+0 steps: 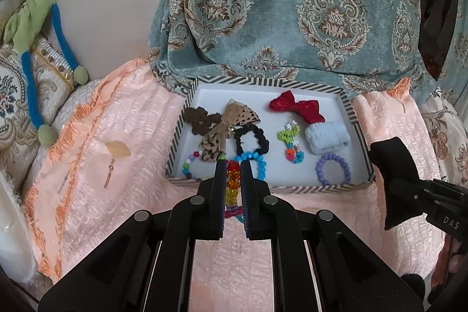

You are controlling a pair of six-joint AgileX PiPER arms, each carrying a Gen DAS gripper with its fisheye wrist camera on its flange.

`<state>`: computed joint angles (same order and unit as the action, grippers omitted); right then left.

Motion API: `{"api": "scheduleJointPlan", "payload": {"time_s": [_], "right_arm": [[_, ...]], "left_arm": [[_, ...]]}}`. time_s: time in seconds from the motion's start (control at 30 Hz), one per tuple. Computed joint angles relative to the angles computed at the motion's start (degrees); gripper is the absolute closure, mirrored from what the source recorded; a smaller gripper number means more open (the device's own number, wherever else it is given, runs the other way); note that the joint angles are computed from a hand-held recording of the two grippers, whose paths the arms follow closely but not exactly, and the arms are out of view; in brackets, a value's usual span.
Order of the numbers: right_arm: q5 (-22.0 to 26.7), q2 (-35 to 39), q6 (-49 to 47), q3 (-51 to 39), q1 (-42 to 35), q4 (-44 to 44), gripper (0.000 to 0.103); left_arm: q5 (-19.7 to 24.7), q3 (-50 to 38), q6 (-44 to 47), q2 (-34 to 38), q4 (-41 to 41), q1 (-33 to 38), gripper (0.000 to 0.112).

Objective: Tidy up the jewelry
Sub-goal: 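Carry the orange bracelet and black bow over the tray with both tools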

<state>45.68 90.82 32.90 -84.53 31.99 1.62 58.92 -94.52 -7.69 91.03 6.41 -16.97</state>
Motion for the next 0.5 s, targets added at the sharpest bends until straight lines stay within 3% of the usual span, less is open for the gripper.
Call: {"api": "scheduleJointPlan", "payload": {"time_s": [0.5], "right_arm": [[2.59,6.8,-6.44,-7.74,-3.9,3.42,0.084]], "left_arm": [[1.26,-8.94,-0.1,8.72,1.94,-2.0,0.104]]}}
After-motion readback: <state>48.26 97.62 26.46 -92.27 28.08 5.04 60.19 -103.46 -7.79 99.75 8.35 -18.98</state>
